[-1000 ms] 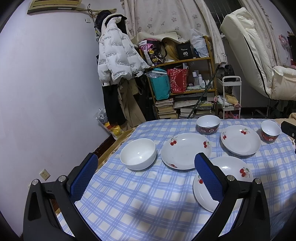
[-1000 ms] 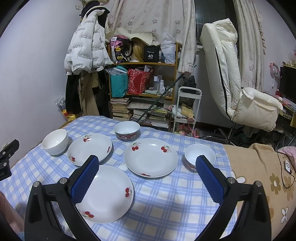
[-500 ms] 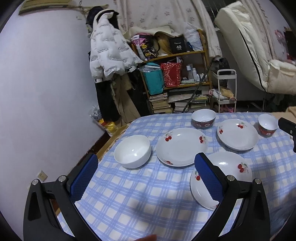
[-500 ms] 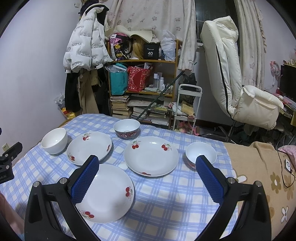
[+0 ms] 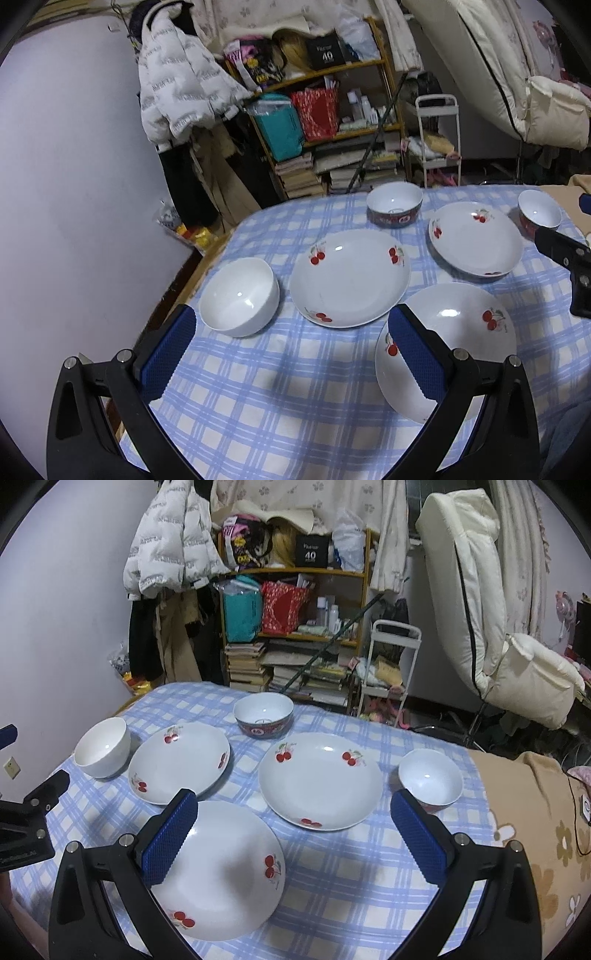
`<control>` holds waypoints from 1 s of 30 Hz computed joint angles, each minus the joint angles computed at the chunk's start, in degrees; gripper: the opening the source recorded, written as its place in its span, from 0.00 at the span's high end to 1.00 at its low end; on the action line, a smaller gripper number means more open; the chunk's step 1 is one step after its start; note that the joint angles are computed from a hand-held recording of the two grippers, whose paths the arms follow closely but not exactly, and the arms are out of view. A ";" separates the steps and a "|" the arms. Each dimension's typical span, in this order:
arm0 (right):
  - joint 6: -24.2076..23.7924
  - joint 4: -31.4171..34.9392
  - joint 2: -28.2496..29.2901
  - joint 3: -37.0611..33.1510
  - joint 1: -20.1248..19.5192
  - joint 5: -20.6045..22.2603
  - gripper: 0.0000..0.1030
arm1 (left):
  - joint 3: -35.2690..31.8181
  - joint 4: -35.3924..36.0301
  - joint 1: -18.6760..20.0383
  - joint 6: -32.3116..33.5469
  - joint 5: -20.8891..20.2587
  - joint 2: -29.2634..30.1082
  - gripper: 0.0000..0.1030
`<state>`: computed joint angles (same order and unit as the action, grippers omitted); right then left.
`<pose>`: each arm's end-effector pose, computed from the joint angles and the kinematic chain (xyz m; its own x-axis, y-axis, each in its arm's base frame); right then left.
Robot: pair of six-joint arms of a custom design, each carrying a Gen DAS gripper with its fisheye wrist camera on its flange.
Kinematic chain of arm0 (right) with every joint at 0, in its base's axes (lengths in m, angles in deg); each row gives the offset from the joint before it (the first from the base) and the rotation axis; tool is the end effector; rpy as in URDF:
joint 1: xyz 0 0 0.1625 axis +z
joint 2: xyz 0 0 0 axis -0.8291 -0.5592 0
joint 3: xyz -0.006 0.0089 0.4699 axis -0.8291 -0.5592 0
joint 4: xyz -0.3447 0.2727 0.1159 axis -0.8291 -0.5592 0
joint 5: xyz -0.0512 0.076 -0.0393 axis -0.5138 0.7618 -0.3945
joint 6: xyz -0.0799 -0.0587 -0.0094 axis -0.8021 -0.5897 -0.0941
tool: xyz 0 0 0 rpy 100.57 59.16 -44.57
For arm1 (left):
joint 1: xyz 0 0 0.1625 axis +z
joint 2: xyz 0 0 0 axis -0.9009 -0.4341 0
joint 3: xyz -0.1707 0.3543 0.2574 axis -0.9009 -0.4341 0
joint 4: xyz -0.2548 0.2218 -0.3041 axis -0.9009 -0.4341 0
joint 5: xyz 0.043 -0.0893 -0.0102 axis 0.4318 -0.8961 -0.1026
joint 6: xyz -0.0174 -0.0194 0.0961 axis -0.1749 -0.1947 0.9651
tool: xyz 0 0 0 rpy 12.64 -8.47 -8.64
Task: Organize plates and bowls
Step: 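Reach both grippers to opposite rims of the nearest cherry plate and close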
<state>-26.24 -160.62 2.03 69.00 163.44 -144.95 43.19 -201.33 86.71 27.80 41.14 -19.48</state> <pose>0.1513 -0.3273 0.3452 -0.6262 0.4571 0.6316 -0.3449 0.5641 -0.7502 -0.4261 -0.4085 0.0823 -0.3424 0.4745 -0.8109 0.8966 0.4231 -0.1310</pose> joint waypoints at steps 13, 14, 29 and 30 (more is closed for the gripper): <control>11.14 21.17 -3.85 -0.71 -8.03 7.18 0.04 | -6.70 16.32 5.32 -6.77 -7.24 4.45 0.01; 11.69 22.50 -4.03 -0.78 -8.87 8.15 0.05 | -6.99 17.19 5.81 -7.17 -7.89 4.80 0.01; 17.69 36.46 -4.46 -2.25 -16.96 13.80 0.27 | -10.07 22.38 10.75 -9.11 -15.56 8.46 0.01; 18.02 37.32 -4.68 -2.31 -17.43 14.47 0.29 | -10.10 22.30 10.83 -9.03 -15.83 8.64 0.01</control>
<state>-8.22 -123.31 -2.65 66.69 146.02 -130.47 33.09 -179.03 97.54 18.77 25.31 -10.84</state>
